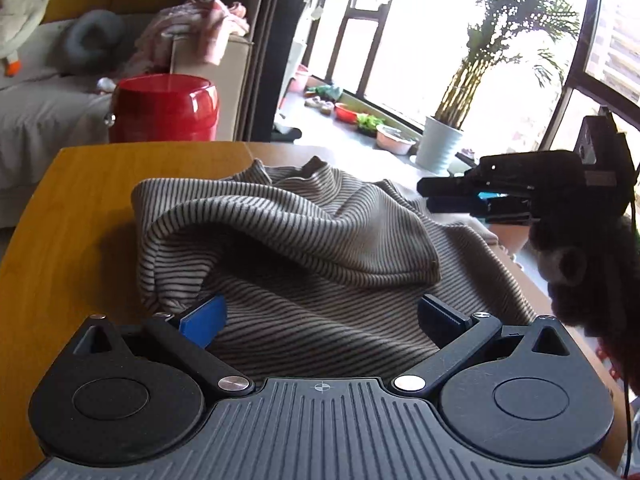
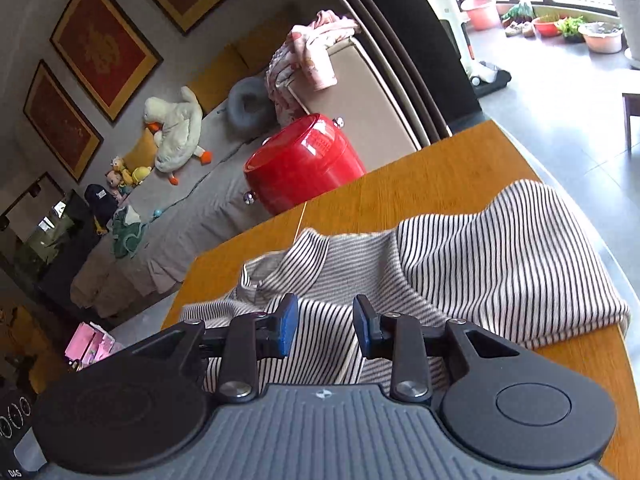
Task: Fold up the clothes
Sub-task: 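Grasp the shirt side again with the right gripper and lift it, then fold the held side over the shirt body and release it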
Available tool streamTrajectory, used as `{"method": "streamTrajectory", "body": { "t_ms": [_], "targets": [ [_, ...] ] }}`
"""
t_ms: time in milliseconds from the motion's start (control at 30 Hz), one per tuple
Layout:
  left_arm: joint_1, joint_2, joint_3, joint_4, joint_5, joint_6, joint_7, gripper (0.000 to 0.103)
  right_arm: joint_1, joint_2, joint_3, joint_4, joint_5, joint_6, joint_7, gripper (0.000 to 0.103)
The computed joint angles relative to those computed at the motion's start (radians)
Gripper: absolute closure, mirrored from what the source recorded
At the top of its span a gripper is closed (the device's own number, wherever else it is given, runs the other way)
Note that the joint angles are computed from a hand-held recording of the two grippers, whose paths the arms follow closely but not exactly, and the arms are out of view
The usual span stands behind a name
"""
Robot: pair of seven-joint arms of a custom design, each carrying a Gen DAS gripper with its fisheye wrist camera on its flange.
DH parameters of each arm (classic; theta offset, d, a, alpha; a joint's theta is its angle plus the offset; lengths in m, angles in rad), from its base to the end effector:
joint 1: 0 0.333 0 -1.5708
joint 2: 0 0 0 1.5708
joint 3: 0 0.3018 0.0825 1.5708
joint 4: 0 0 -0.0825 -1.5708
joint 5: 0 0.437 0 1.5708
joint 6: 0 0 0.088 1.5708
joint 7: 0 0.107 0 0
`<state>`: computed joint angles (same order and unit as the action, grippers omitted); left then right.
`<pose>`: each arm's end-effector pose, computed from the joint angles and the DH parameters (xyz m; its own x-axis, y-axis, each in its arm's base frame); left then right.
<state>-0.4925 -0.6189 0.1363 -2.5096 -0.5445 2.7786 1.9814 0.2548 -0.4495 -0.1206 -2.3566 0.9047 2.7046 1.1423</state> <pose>0.4518 -0.1372 0.5577 -0.4356 -0.8589 0.2692 -0.6256 0.0738 -0.7767 0.5173 0.0374 0.5470 0.1261 -0.8204 -0.5577 -0.6962 0.3273 -0.6389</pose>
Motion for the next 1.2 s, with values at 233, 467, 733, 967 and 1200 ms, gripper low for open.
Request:
{"method": "streamTrajectory", "body": {
  "t_ms": [233, 467, 733, 967, 1200],
  "targets": [
    [-0.062, 0.033, 0.022, 0.029, -0.065, 0.008, 0.078, 0.000, 0.069, 0.011, -0.001, 0.048, 0.089, 0.000, -0.118, 0.102],
    [-0.042, 0.108, 0.003, 0.079, -0.123, 0.015, 0.092, 0.000, 0.133, -0.035, -0.031, 0.186, 0.221, 0.078, -0.374, 0.102],
    [-0.021, 0.036, -0.006, 0.033, -0.193, -0.020, 0.206, 0.000, -0.059, -0.010, 0.058, 0.044, -0.118, -0.055, 0.070, 0.077],
    [-0.017, 0.007, 0.011, 0.034, -0.184, -0.017, 0.219, 0.000, 0.028, 0.061, 0.027, 0.059, -0.013, 0.013, -0.041, 0.093],
    [-0.041, 0.094, 0.028, 0.099, -0.271, -0.052, 0.239, 0.000, 0.189, 0.035, -0.032, 0.230, 0.217, 0.176, -0.456, 0.096]
  ]
}}
